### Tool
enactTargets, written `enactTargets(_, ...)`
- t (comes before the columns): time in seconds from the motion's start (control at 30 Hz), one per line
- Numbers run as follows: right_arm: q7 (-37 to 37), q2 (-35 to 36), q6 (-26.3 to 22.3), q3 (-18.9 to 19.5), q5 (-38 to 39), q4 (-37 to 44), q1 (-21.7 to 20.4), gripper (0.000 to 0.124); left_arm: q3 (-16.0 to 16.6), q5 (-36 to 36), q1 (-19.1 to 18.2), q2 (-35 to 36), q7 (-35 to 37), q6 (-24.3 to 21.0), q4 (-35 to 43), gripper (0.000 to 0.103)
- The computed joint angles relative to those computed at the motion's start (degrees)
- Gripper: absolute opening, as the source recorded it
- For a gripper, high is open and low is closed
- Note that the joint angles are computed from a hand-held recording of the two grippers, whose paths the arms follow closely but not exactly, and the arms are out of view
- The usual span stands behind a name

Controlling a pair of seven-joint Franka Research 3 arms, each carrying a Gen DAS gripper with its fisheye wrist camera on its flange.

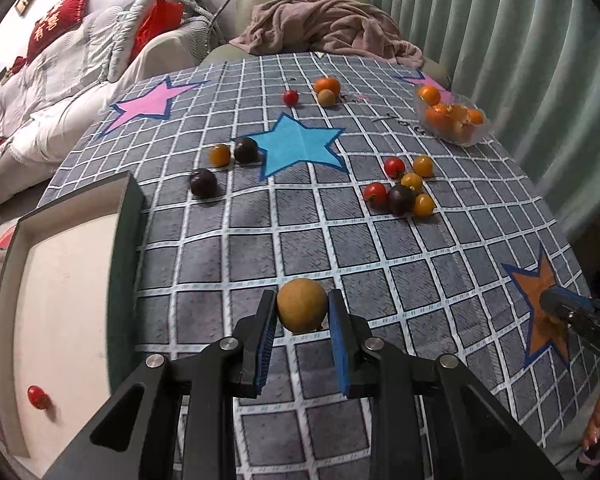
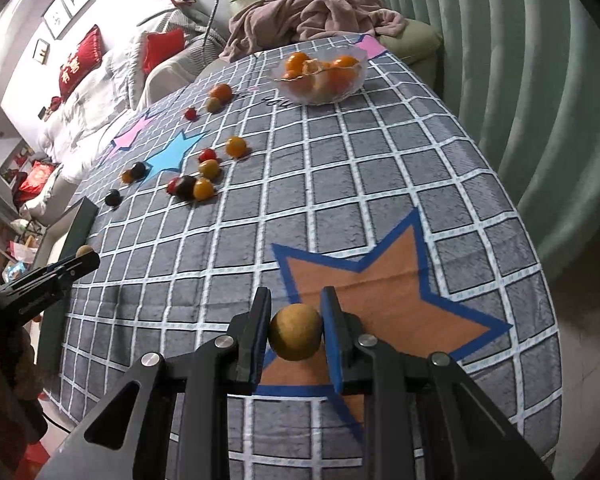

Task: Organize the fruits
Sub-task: 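Carry both yellow-brown fruits into the tray and open both tools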

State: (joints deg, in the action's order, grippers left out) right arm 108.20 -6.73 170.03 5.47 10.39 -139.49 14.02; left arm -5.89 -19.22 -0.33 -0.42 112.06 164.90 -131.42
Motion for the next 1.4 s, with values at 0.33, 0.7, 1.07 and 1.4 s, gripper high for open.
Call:
enactTargets(0.33,-0.4,0.8,-2.3,1.0,-0.4,4.4,1.8,0.028,2.8,-6.9,-0.8,-4.1,5.8,1.2,-2.3,0.027)
enactTargets(0.7,-4.4,8.4,-6.8,2.2,-1.2,18.5,6.7,0.028,7.3,-6.6,1.3,-5.8,6.2,1.7,-1.8,0.027)
enactTargets(1.07,-11.8,25.8,-16.2,3.7,2.3,44.1,12.9,0.028,7.6,5.4,9.8,0.1,-4.0,4.2,2.6,0.027)
enactTargets(1.4,-11.2,45.8,-30.2,1.3,-1.2,73.8,19.2,0.028,5.8,15.0,15.3,7.9,-11.1,-0.2,9.7,0.027)
